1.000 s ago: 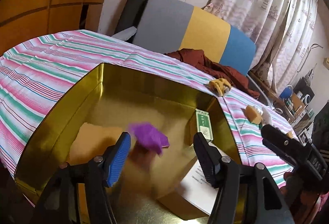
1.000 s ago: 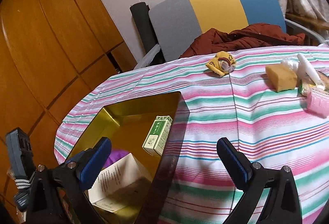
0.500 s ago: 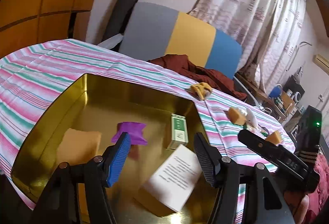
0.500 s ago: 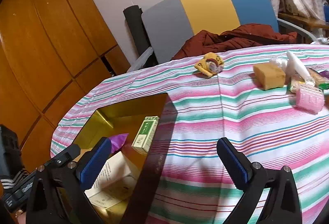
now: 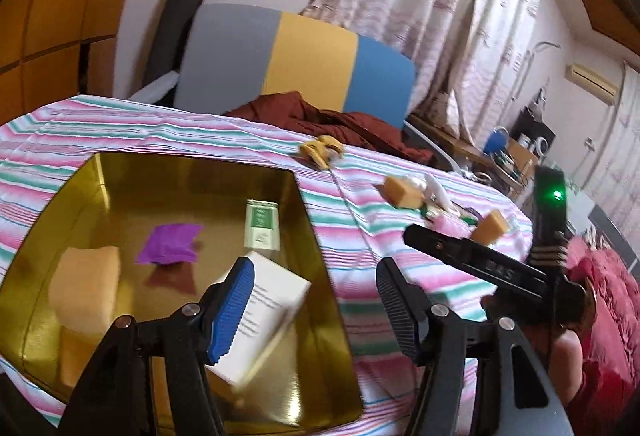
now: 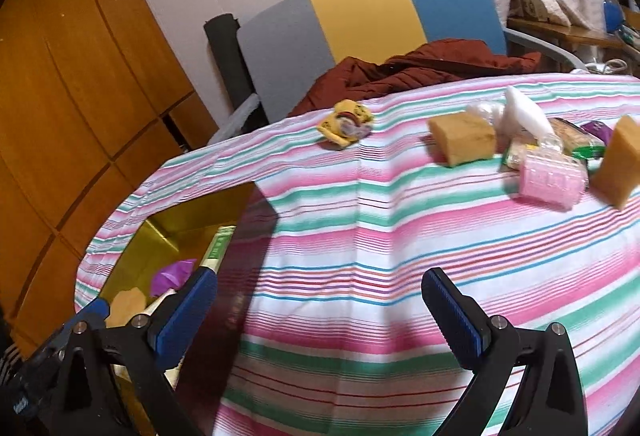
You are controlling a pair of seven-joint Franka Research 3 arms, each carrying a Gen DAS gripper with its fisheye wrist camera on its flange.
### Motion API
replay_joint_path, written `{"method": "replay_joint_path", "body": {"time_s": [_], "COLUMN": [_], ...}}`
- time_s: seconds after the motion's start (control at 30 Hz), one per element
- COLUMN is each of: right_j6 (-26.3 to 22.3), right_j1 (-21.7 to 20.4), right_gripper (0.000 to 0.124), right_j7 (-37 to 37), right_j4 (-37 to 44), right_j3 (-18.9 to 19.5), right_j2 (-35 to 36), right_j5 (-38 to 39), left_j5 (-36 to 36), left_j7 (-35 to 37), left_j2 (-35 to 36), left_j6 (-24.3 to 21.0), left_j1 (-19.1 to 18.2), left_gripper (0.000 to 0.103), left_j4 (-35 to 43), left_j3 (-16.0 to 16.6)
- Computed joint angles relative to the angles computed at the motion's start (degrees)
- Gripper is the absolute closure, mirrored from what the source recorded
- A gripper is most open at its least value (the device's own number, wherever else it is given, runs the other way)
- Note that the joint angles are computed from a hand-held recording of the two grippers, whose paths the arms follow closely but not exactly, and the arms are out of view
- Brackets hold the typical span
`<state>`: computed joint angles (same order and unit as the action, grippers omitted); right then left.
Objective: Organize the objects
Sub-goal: 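Move both open tools back toward the remaining items on the cloth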
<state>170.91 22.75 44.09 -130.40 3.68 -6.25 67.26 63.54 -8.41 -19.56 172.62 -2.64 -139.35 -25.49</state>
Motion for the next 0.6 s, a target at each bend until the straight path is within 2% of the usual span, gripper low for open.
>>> {"method": "replay_joint_path", "body": {"time_s": [0.17, 0.37, 0.6], "right_j6": [1.06, 1.15, 2.25], "right_j1": [-1.35, -4.15, -8.54], "right_gripper": [0.021, 0.021, 0.021], "right_j7": [0.71, 4.96, 12.32], "right_j4": [-0.88, -0.57, 1.61], "right_j3": [-0.68, -2.12, -2.85], "right_j2": [0.35, 1.79, 5.3], "right_j5": [-3.24, -6.25, -16.73], "left_j5": [0.48, -3.51, -10.01], "left_j7": [1.62, 7.73, 17.09], "left_j2": [2.0, 6.0, 10.2], "left_j6": [0.17, -0.53, -1.34], "left_j1": [-1.49, -5.7, -10.46], "left_gripper": [0.039, 0.039, 0.039], "left_j4": [2.15, 4.77, 7.63], "left_j3": [-0.21, 1.64, 3.81]}}
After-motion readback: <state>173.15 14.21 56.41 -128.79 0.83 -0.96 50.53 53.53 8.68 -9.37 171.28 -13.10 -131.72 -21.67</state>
